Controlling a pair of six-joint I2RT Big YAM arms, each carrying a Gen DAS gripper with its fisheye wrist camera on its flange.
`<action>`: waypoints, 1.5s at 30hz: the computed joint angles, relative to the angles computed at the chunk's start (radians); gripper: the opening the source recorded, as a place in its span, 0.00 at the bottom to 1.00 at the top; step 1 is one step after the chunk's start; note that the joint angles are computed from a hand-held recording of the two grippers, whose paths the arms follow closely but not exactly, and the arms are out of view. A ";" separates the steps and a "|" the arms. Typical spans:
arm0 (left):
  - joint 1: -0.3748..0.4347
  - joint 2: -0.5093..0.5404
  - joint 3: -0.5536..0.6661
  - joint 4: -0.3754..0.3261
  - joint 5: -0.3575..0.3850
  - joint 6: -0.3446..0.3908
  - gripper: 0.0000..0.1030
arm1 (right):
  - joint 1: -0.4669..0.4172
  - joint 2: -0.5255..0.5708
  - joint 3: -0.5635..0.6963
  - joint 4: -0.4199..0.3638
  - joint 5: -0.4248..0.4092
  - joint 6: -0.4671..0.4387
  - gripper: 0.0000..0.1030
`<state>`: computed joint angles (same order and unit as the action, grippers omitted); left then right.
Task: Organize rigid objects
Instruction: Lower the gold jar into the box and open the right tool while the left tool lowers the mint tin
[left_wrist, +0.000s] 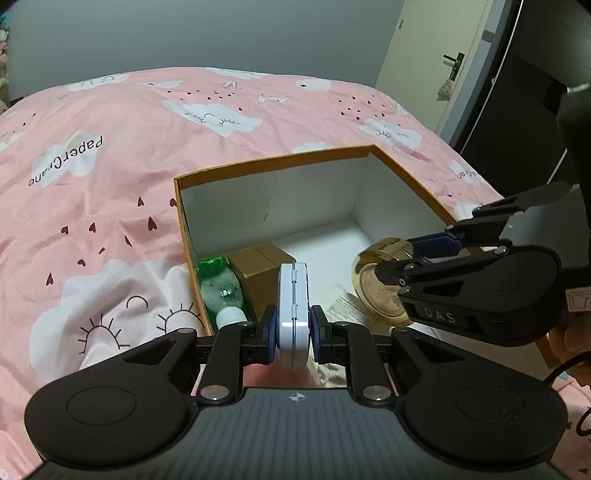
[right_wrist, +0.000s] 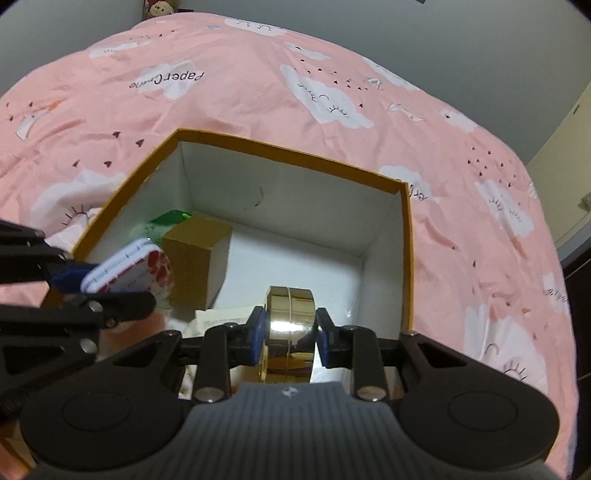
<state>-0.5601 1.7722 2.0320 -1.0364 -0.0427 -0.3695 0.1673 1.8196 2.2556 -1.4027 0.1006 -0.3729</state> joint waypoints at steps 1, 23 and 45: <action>0.003 0.003 0.003 0.001 0.004 -0.003 0.19 | -0.001 0.007 0.008 -0.003 0.003 -0.002 0.27; 0.004 0.103 0.133 -0.010 -0.005 -0.030 0.19 | -0.031 0.232 0.291 -0.089 -0.066 0.091 0.26; -0.011 0.164 0.220 -0.038 0.004 0.002 0.19 | -0.028 0.106 0.093 0.103 0.072 -0.152 0.15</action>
